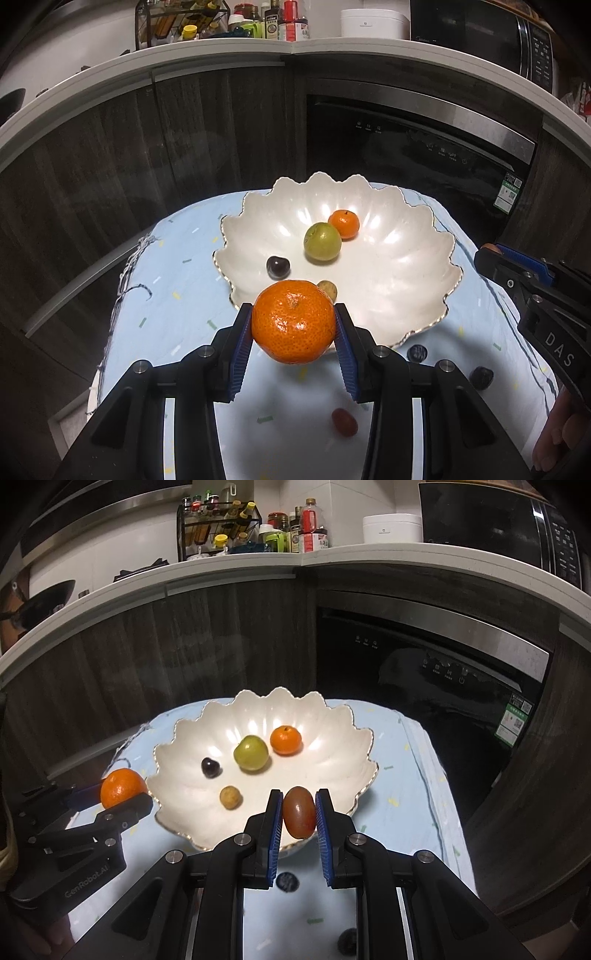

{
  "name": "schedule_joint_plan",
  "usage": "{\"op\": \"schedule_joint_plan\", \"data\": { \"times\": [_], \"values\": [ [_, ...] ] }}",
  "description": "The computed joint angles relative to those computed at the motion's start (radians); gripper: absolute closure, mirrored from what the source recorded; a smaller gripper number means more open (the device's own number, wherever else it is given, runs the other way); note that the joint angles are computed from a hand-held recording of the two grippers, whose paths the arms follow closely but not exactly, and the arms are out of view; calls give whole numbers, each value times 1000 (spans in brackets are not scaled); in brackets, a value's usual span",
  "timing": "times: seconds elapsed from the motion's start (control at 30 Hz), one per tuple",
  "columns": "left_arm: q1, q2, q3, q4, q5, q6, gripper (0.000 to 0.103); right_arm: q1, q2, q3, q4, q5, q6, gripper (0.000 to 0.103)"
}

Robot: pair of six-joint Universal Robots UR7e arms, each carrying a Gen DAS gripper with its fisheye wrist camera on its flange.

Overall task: Organize fruits
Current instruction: 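Carry the mandarin and red-brown oval fruit in both tools over the white bowl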

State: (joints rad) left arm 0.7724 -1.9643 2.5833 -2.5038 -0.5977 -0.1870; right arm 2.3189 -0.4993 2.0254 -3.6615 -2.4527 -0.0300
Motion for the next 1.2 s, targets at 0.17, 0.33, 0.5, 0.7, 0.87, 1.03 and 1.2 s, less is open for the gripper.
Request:
{"op": "schedule_joint_plan", "data": {
  "times": [0.17, 0.33, 0.5, 0.7, 0.87, 1.03, 1.2],
  "values": [
    [31, 63, -21, -78, -20, 46, 61, -13, 1, -12, -1, 3, -14, 84],
    [50, 102, -35, -123, -31, 73, 61, -25, 2, -21, 0, 7, -17, 84],
    [73, 141, -50, -169, -49, 101, 61, -40, 4, -30, 7, 17, -17, 84],
    [101, 169, -60, -211, -74, 133, 61, -53, 7, -43, 26, 25, -11, 84],
    [131, 198, -71, -251, -102, 165, 61, -70, 10, -58, 74, 48, -1, 84],
    [155, 221, -81, -264, -108, 183, 61, -79, 20, -77, 115, 55, 10, 84],
    [174, 230, -86, -256, -115, 181, 61, -89, 26, -87, 162, 58, 35, 84]
  ]
}}
